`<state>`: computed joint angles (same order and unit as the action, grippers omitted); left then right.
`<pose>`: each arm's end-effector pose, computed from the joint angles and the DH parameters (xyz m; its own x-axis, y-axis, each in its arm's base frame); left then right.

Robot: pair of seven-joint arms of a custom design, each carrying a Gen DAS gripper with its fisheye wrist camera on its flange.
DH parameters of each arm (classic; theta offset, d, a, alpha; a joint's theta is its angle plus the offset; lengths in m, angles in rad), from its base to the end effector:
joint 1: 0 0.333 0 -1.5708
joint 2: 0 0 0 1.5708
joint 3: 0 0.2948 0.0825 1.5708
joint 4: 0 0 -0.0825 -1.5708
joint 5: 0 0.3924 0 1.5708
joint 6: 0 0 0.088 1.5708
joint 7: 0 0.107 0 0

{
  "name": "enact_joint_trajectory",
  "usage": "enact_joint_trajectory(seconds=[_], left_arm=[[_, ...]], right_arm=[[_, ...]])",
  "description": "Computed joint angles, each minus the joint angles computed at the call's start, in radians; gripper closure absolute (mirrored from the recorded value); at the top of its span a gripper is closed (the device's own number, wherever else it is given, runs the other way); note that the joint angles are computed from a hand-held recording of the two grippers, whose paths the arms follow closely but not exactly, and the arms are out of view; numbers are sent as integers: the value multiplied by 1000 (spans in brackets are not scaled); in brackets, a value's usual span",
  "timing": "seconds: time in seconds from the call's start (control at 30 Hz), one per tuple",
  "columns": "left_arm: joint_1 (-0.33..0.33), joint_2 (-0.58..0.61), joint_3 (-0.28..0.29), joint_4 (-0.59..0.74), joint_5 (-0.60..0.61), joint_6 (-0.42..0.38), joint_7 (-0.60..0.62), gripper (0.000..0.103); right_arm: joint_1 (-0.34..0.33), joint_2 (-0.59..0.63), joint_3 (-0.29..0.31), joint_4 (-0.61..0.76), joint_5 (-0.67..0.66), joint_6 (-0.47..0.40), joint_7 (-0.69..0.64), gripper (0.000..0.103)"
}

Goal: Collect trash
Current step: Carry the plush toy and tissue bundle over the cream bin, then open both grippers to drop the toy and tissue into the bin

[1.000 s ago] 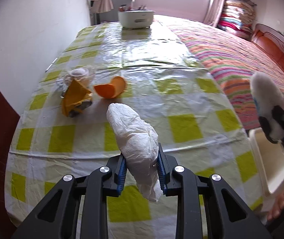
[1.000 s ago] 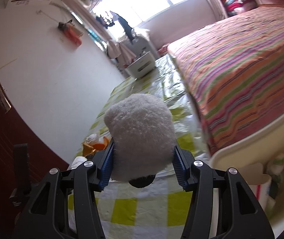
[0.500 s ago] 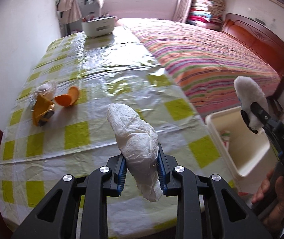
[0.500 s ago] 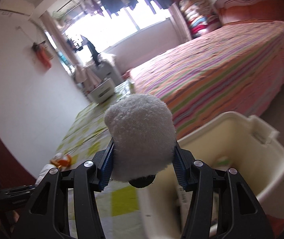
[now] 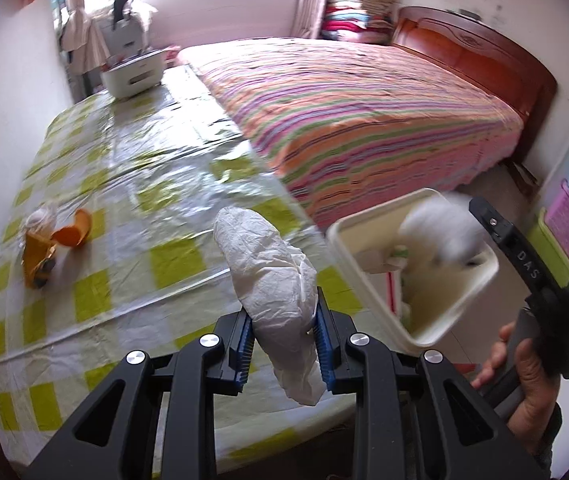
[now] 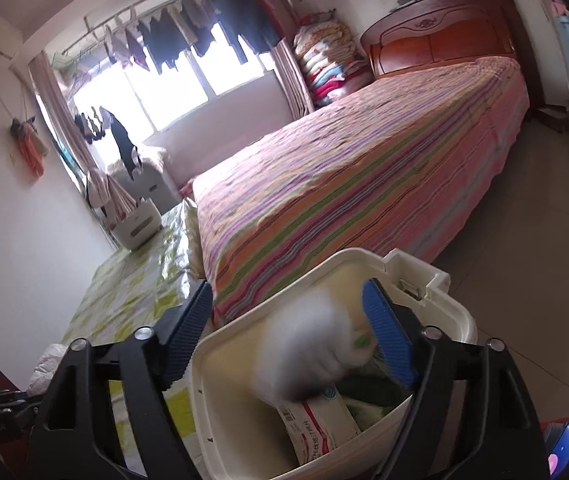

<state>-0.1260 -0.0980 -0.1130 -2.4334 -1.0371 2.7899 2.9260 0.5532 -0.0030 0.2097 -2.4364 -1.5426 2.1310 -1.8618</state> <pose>0.4990 -0.0809 0.3488 -0.6381 -0.7697 0.0195 -0.6083 0.4885 -0.6256 0.3802 0.3028 0.2831 -0.5556 -0.7049 -0.4409 -0.1249 0.5950 -0.7939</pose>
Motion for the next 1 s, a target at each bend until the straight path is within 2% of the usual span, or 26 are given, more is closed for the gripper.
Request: enact_joint_trajectory(seconds=[0.1,0.17,0.23,0.37,0.5,0.6,0.87,1.0], left_arm=[[-20,-23,-11,-17,-5,-4,12,77],[-32,-33,-13,-18,7,-35,9,77],[-44,-37,-18,-16,25,-65,1,77],[-71,-33,-36,-18,65,-87,-7,77],[-88,-3,-56,-2,146,-115,-67,77],[-95,31,-71,19,202,-135,-120,77],[-112,81,-102,40,284,-85,-190,75],[-124,95,-117,35,326,-26,-207,73]], right_arm=[[12,-19,12,-23,-34,-50,86,26],[23,-40,26,-51,-47,-103,152,25],[36,-62,43,-80,-26,-165,196,21],[58,-111,71,-159,6,-264,331,21],[55,-131,72,-213,-3,-265,465,20],[50,-103,72,-205,-19,-259,513,20],[72,-101,75,-212,-17,-274,528,20],[75,-110,78,-226,-15,-277,538,20]])
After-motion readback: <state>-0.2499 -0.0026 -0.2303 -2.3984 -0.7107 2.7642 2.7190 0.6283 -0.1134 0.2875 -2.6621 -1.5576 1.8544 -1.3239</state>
